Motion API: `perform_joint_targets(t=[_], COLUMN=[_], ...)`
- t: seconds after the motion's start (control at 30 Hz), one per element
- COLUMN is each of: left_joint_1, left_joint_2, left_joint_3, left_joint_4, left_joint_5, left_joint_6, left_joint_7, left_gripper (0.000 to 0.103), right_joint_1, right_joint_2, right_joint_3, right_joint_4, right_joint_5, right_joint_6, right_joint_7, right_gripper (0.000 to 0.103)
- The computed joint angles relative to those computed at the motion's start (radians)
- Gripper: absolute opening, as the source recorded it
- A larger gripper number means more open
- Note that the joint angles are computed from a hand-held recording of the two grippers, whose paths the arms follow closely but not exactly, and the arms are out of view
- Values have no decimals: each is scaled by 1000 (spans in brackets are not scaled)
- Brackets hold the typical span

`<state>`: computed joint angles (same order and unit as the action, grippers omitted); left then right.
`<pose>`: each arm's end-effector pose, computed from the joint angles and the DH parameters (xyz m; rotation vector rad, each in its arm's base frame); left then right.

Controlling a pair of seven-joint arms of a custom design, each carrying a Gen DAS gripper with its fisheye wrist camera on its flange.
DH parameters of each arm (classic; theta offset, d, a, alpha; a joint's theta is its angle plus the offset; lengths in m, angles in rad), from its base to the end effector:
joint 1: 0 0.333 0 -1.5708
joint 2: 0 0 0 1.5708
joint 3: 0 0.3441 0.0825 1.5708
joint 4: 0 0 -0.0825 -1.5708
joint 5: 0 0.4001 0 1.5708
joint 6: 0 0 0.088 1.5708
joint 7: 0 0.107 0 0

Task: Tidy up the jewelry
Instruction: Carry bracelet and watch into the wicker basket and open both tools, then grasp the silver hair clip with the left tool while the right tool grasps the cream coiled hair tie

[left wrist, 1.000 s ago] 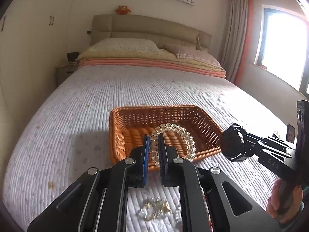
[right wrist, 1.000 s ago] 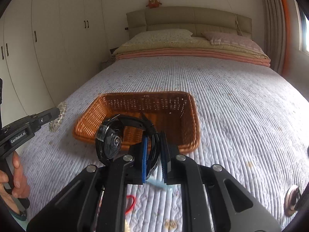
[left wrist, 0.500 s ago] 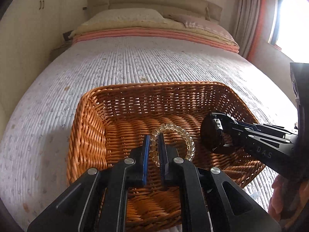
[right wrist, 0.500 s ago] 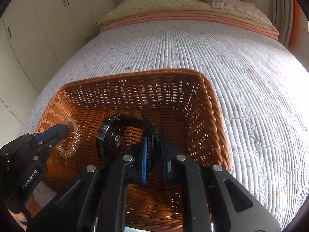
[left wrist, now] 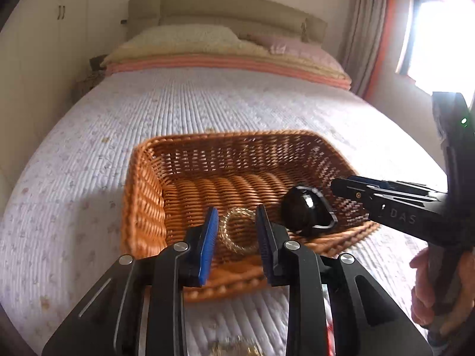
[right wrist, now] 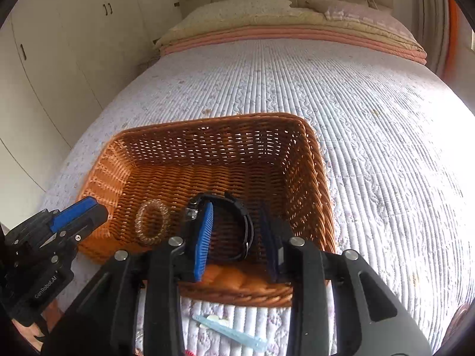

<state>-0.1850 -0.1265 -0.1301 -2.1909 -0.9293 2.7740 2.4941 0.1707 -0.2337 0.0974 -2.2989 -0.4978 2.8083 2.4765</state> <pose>0.5407 -0.1422 0.5285 -1.3513 2.2311 -1.1566 0.5008 0.1649 0.5441 -1.5217 1.9019 -0.6227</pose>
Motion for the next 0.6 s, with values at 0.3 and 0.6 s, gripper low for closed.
perform_joint_targets(t=[0.3,0.6], left_joint_1=[-27,-23], left_joint_2=[-338,-512], left_joint_3=[106,110], left_joint_4=[-254,-499], left_joint_5=[-143,-51], left_joint_6=[-83,-96], left_joint_7=[131,68], left_gripper=[36,36], right_joint_1=[-27,35], right_joint_2=[-274,-396], right_joint_3=[128,199], right_joint_4=[-223,-409], right_joint_5=[-70,-80], right_joint_6=[40,59], right_joint_7=[115,224], right_gripper=[29,29])
